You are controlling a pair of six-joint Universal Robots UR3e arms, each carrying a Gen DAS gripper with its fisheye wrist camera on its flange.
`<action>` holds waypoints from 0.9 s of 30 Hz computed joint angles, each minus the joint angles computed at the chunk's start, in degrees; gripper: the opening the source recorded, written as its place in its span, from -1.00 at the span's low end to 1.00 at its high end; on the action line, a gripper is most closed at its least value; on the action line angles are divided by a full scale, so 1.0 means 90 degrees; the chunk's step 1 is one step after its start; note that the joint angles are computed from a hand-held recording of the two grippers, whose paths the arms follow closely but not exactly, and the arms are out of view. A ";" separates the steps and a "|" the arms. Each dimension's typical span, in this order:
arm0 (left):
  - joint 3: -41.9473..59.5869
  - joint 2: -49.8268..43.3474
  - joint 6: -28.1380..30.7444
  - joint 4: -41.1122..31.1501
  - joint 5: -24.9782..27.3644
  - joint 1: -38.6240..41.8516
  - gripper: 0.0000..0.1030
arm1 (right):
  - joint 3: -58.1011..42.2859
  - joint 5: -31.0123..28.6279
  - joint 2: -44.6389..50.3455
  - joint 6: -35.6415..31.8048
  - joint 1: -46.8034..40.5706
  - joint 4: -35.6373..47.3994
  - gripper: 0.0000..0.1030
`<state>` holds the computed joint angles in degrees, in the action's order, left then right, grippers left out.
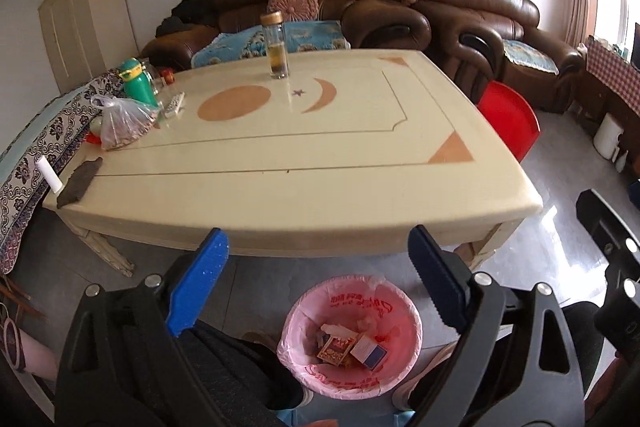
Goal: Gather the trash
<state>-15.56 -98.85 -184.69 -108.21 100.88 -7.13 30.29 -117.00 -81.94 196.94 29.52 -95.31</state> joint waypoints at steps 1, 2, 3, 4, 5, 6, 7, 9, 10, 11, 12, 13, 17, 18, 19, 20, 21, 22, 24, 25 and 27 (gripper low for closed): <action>0.0093 -0.0015 -0.0007 -0.0061 -0.0024 -0.0004 0.73 | -0.0178 -0.0154 0.0083 0.0011 0.0100 0.0059 0.86; 0.0220 -0.0049 -0.0010 -0.0140 -0.0034 -0.0011 0.73 | -0.0356 -0.0250 0.0157 0.0044 0.0188 0.0153 0.86; 0.0080 0.0029 -0.0038 -0.0067 0.0001 -0.0034 0.73 | -0.0520 -0.0293 0.0218 0.0057 0.0231 0.0238 0.86; 0.0072 0.0041 -0.0045 -0.0061 0.0018 -0.0060 0.73 | -0.0663 -0.0342 0.0287 0.0086 0.0276 0.0310 0.86; 0.0072 0.0059 -0.0033 -0.0071 0.0002 -0.0057 0.73 | -0.0749 -0.0362 0.0322 0.0107 0.0296 0.0349 0.86; 0.0118 0.0062 -0.0047 -0.0101 -0.0014 -0.0047 0.73 | -0.0851 -0.0378 0.0372 0.0130 0.0323 0.0399 0.86; 0.0135 0.0066 -0.0055 -0.0100 -0.0007 -0.0050 0.73 | -0.1042 -0.0395 0.0455 0.0152 0.0355 0.0497 0.86; 0.0156 0.0084 -0.0084 -0.0097 0.0035 -0.0073 0.74 | -0.1180 -0.0433 0.0531 0.0164 0.0387 0.0555 0.86; -0.0012 0.0173 -0.0074 -0.0004 0.0029 -0.0052 0.74 | -0.1143 -0.0439 0.0514 0.0160 0.0389 0.0519 0.86; -0.0077 0.0208 -0.0070 0.0040 0.0022 -0.0040 0.74 | -0.1148 -0.0459 0.0515 0.0162 0.0406 0.0513 0.86; -0.0125 0.0241 -0.0061 0.0063 0.0012 -0.0017 0.74 | -0.1182 -0.0509 0.0540 0.0164 0.0448 0.0531 0.86; -0.0136 0.0258 -0.0060 0.0051 -0.0008 0.0012 0.74 | -0.1251 -0.0532 0.0583 0.0156 0.0463 0.0565 0.86; -0.0260 0.0323 -0.0065 0.0126 -0.0001 0.0030 0.74 | -0.1321 -0.0532 0.0626 0.0156 0.0485 0.0605 0.86; -0.0267 0.0333 -0.0052 0.0129 -0.0002 0.0042 0.74 | -0.1265 -0.0498 0.0591 0.0151 0.0455 0.0581 0.86; -0.0270 0.0338 -0.0046 0.0124 -0.0005 0.0047 0.74 | -0.1267 -0.0459 0.0585 0.0167 0.0430 0.0587 0.86; -0.0262 0.0329 -0.0074 0.0121 0.0018 0.0030 0.74 | -0.1267 -0.0422 0.0580 0.0177 0.0413 0.0592 0.86; -0.0263 0.0331 -0.0083 0.0121 0.0035 0.0027 0.74 | -0.1255 -0.0398 0.0570 0.0185 0.0393 0.0598 0.86; -0.0250 0.0331 -0.0083 0.0109 0.0036 0.0036 0.74 | -0.1254 -0.0410 0.0575 0.0203 0.0402 0.0602 0.86; -0.0235 0.0332 -0.0085 0.0087 0.0047 0.0045 0.74 | -0.1219 -0.0391 0.0550 0.0215 0.0387 0.0600 0.86; -0.0234 0.0333 -0.0087 0.0088 0.0052 0.0043 0.74 | -0.1222 -0.0387 0.0548 0.0216 0.0378 0.0606 0.86; -0.0222 0.0331 -0.0083 0.0082 0.0057 0.0045 0.74 | -0.1314 -0.0386 0.0593 0.0209 0.0375 0.0648 0.86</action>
